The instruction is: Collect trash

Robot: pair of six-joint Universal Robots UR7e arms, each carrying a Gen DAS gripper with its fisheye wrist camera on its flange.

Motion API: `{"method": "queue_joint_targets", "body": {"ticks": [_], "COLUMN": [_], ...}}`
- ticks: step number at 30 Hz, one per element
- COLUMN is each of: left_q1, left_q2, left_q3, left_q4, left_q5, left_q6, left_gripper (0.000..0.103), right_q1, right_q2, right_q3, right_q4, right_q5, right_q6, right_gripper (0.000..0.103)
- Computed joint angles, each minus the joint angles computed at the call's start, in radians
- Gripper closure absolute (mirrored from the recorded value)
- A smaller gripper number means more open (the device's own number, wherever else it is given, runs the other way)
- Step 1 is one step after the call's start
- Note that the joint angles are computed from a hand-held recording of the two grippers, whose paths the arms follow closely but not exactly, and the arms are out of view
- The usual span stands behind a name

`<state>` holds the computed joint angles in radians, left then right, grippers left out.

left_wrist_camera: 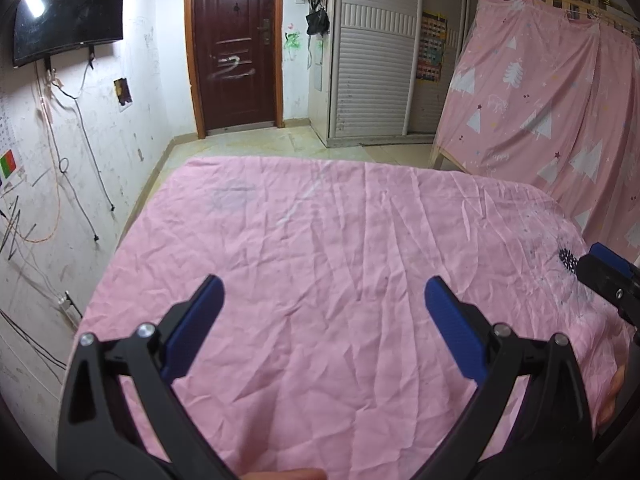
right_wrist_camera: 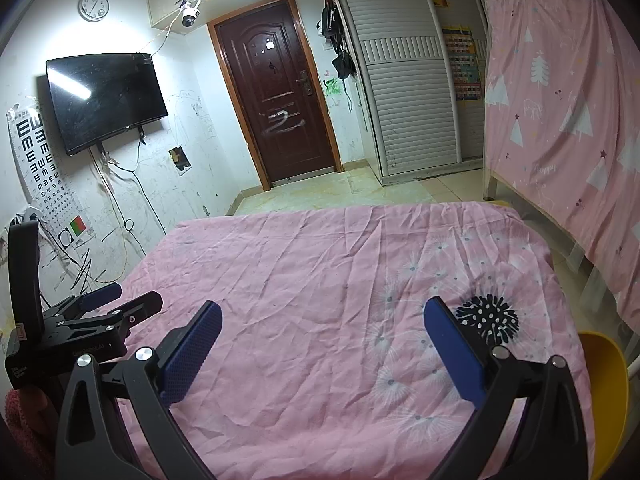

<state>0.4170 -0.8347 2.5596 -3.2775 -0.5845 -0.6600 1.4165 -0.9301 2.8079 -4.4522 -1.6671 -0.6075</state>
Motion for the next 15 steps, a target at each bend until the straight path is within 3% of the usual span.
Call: {"method": "queue_joint_targets", "body": {"ticks": [15], "left_q1": [0.005], "left_q2": [0.0], "left_q3": [0.001], "left_q4": [0.0], "left_q5": [-0.004], "left_q6": [-0.003], "left_gripper": [0.007], "right_q1": [-0.001], "right_q2": [-0.002], "right_q3": [0.0], "right_q4": [0.003], "right_q5": [0.0], "right_q6": [0.0], "right_gripper": [0.009]}}
